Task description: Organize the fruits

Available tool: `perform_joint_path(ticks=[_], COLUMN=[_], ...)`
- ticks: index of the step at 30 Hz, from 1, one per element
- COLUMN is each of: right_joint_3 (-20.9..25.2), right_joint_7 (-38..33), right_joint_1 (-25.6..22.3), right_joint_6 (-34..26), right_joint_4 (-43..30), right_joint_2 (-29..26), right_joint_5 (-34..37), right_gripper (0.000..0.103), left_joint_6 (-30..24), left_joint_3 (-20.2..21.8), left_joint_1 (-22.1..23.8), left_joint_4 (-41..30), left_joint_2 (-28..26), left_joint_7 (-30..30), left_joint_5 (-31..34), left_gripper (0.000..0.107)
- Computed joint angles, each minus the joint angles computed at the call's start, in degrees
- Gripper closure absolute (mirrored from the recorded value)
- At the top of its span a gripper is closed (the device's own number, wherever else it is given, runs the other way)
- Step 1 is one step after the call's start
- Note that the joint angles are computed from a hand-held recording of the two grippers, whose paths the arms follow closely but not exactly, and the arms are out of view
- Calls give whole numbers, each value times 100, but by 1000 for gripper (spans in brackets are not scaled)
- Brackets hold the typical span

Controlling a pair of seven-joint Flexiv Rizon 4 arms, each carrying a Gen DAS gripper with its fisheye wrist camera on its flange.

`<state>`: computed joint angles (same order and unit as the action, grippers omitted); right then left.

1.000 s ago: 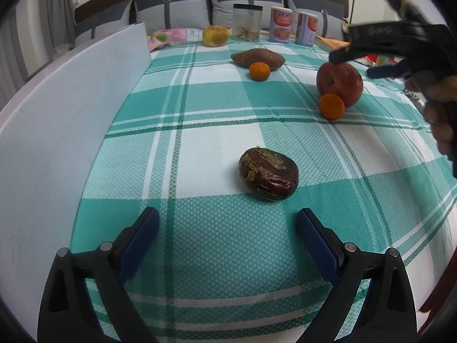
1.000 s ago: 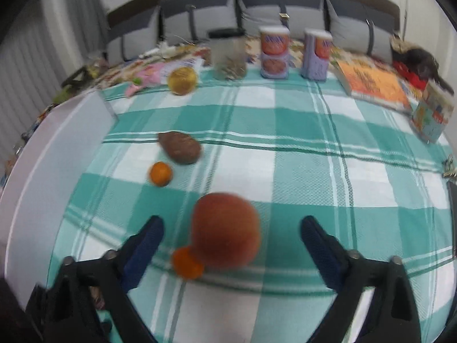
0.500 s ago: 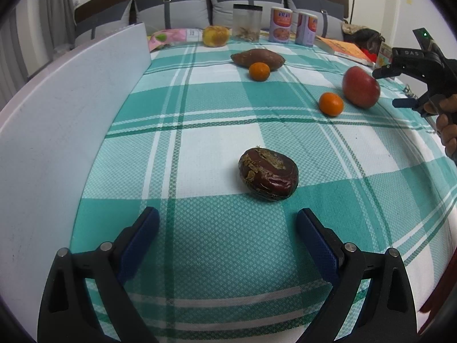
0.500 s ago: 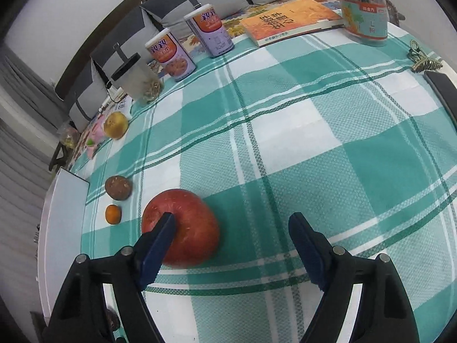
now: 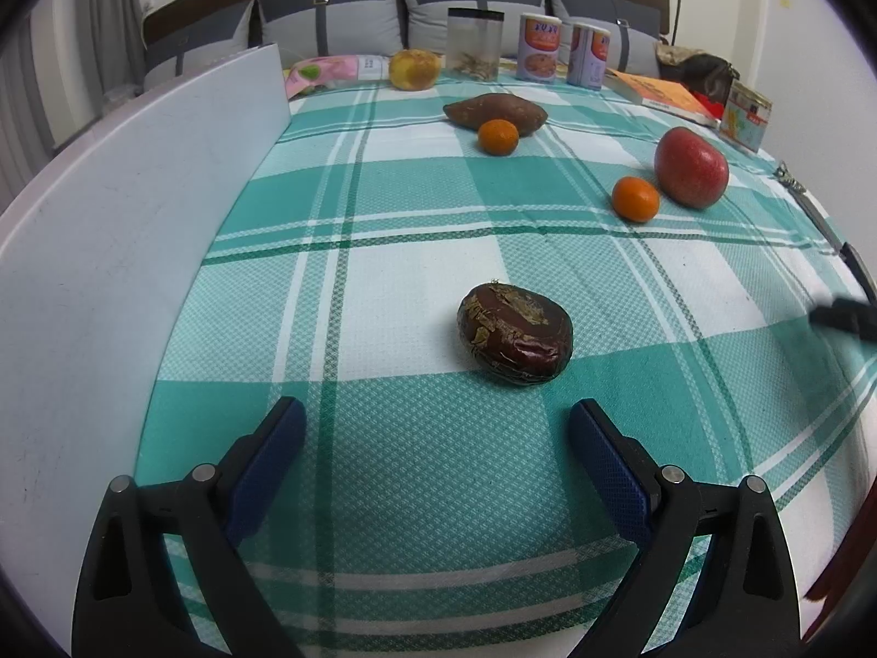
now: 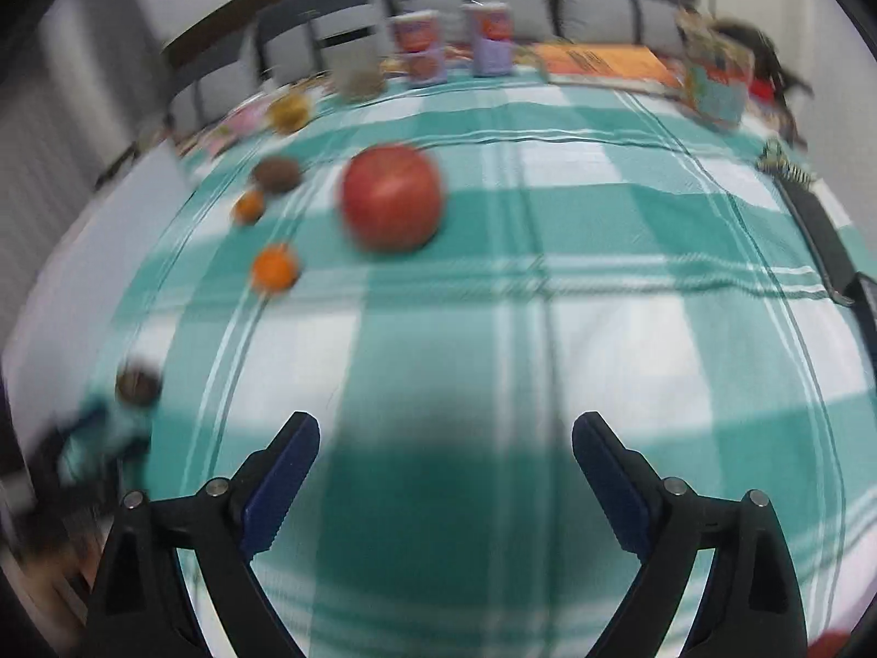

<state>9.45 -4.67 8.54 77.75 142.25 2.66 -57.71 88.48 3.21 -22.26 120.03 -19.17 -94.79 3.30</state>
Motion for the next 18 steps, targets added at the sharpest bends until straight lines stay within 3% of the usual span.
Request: perform_joint_path(ticks=[1,3,8,11,18], right_joint_3=[94,201,141,-39,-180], right_joint_7=[496,797,750,1178,1820], right_joint_1=[3,98,347,257,79], right_joint_6=[-152,-404,-792,-611,-321], right_joint_4=[69,102,-7,27,14], right_joint_2=[91,147,-95,-159,-215], right_joint_5=[-655,-1160,-1527,-1893,-2748], right_gripper=[9,8,8,0,0], left_joint_6=[-13,-14,-12,-12,-16], left_joint_3=[18,15,4,7,18], left_joint_1=[-13,-8,1,-2,-11], left_joint_4=[-10,-11,-8,-8,-14], left_joint_2=[0,1,2,2,1], left_joint_7=[-10,-14,-20,-27,-45], left_joint_5=[10,17,24,29,45], left_gripper=[9,9,9,9,9])
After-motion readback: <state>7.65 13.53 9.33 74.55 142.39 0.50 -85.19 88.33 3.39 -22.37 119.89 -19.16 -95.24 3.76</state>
